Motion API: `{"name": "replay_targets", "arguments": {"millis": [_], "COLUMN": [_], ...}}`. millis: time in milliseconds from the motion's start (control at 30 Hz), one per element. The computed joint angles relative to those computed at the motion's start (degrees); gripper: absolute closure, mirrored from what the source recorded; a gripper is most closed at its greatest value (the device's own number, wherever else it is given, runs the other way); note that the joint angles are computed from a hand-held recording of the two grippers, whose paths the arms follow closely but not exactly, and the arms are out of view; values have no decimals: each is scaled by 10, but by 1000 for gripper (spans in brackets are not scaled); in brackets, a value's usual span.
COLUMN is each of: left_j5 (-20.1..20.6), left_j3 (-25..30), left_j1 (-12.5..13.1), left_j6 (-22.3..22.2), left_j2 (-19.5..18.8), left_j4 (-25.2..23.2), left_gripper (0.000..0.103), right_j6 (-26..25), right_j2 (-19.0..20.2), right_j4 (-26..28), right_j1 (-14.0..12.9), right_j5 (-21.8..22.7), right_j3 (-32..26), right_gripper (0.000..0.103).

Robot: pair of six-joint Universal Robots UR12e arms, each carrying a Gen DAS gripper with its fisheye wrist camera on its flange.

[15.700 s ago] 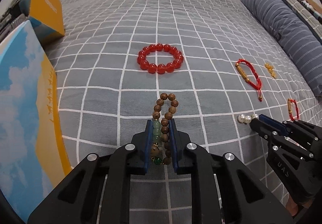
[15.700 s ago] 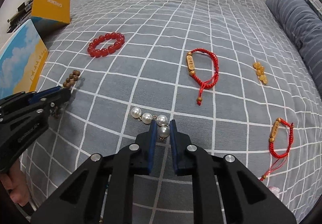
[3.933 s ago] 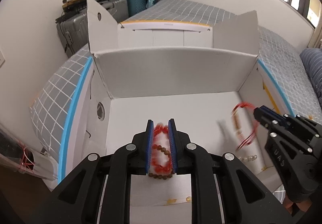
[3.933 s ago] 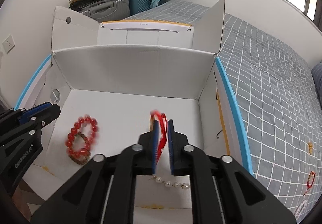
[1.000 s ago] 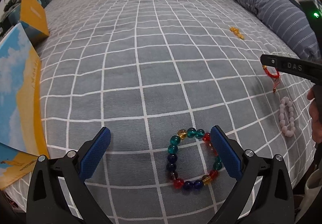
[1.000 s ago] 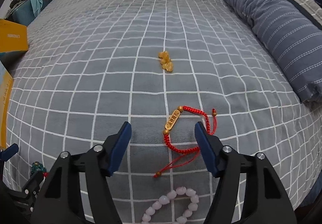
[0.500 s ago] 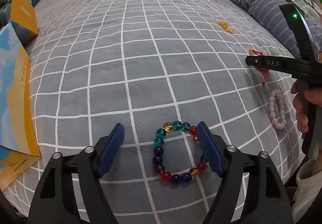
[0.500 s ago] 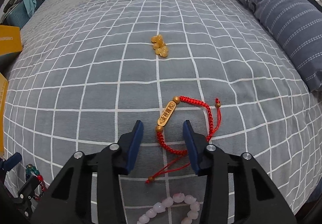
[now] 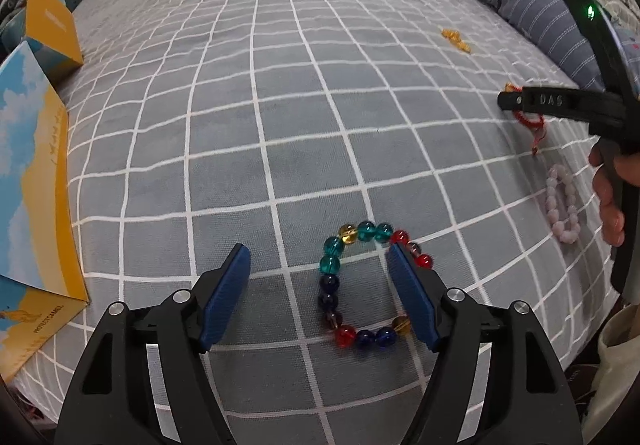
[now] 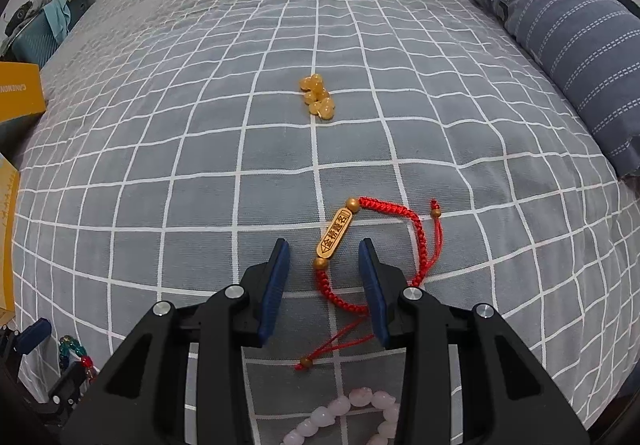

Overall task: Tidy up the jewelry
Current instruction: 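Grasp the multicolour bead bracelet with the left tool while the right tool grasps the gold-tag red cord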

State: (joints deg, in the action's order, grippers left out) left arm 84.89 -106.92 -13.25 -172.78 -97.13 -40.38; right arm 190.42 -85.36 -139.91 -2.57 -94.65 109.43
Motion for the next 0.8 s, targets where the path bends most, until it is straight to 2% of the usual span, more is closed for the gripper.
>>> {"name": "replay_targets", "arguments": {"millis": [67, 133, 233, 467, 800], "left_j5": [8, 7, 10, 12, 5], "left_j3": [0, 0, 2, 2, 1], "left_j1": [-3, -3, -2, 2, 3], "left_j6": [0, -4, -12, -26, -31], "left_j2": [-1, -2, -2, -2, 1], "left_j4": [3, 3, 4, 7, 16], "left_gripper": [33, 39, 52, 91, 94], "right_j6": [0, 0, 0, 1, 2], "right_j2": [2, 2, 2, 0, -6], "right_j4": [1, 0, 3, 4, -5], "right_j1": [1, 0, -1, 0, 4], "right_j5": [-2, 0, 2, 5, 1], "right_j3": [-1, -1, -2, -2, 1], "right_gripper": [68, 71, 77, 92, 94]}}
